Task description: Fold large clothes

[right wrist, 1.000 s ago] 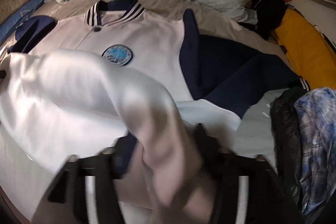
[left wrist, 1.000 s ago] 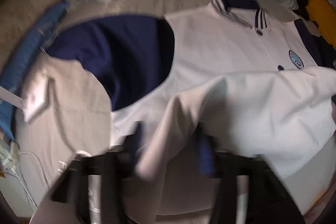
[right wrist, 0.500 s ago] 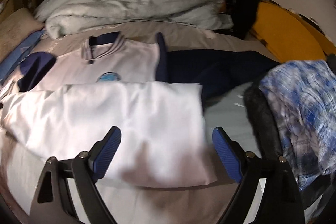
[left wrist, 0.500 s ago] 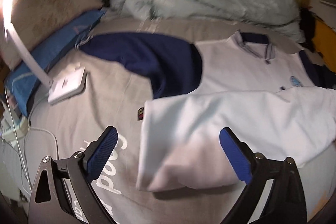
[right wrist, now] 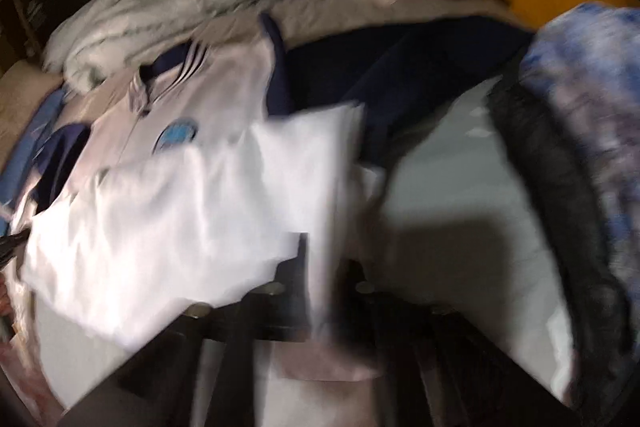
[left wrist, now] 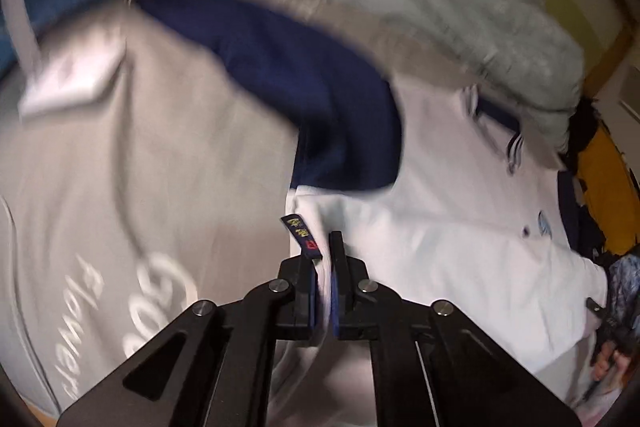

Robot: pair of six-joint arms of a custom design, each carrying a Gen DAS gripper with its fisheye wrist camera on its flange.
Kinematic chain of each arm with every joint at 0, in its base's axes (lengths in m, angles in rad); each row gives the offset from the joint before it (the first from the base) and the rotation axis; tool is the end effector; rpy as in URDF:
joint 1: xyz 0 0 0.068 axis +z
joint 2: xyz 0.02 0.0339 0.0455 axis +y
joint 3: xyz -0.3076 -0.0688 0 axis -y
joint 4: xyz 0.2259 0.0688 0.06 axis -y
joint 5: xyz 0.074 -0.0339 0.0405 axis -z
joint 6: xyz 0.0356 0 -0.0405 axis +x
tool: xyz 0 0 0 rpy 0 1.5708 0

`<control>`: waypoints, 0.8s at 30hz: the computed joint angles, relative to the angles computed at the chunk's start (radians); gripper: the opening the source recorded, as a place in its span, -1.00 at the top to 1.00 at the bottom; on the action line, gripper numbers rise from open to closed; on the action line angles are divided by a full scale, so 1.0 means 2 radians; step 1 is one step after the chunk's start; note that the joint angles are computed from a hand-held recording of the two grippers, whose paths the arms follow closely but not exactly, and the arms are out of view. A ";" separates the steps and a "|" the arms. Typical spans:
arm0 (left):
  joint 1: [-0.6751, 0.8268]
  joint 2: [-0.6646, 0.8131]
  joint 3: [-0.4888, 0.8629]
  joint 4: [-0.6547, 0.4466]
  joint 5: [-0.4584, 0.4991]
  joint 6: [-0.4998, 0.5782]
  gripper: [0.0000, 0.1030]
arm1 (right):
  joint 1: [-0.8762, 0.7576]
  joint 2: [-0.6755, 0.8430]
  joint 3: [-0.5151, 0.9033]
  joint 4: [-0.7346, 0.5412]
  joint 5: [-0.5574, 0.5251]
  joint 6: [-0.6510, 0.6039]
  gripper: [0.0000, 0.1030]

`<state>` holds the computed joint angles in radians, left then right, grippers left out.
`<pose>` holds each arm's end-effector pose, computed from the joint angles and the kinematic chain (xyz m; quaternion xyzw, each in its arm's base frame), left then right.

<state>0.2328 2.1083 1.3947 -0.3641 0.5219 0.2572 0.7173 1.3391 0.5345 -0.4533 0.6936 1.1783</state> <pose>0.4295 0.0836 0.1829 0.0744 0.9361 -0.1855 0.2894 0.1509 0.1015 0.1953 0.2638 0.8923 -0.0769 0.3582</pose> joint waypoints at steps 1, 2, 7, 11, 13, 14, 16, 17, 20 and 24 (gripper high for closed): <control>-0.003 -0.016 -0.014 0.025 0.005 0.003 0.92 | 0.017 -0.001 0.007 -0.020 0.017 0.020 0.91; -0.007 -0.033 -0.025 0.044 0.010 0.005 0.92 | 0.032 0.003 0.017 -0.041 0.031 0.040 0.91; -0.053 -0.058 -0.043 0.099 -0.066 0.023 0.90 | 0.034 0.060 0.045 -0.095 0.030 0.064 0.91; -0.068 -0.016 -0.040 0.115 -0.129 0.029 0.83 | 0.026 0.077 0.045 -0.099 0.026 0.062 0.86; -0.067 -0.012 -0.051 0.134 -0.142 0.024 0.61 | 0.035 0.073 0.052 -0.115 0.040 0.071 0.78; -0.064 -0.016 -0.058 0.142 -0.144 0.017 0.49 | 0.043 0.073 0.056 -0.126 0.051 0.082 0.74; -0.055 -0.028 -0.069 0.147 -0.131 0.008 0.47 | 0.065 0.074 0.066 -0.158 0.081 0.119 0.25; -0.050 -0.038 -0.076 0.149 -0.120 0.007 0.47 | 0.079 0.075 0.072 -0.176 0.095 0.141 0.13; -0.039 -0.078 -0.105 0.145 -0.086 0.003 0.15 | 0.106 0.069 0.083 -0.190 0.123 0.158 -0.40; -0.035 -0.146 -0.162 0.136 -0.055 0.027 -0.54 | 0.133 0.079 0.095 -0.177 0.149 0.148 -1.00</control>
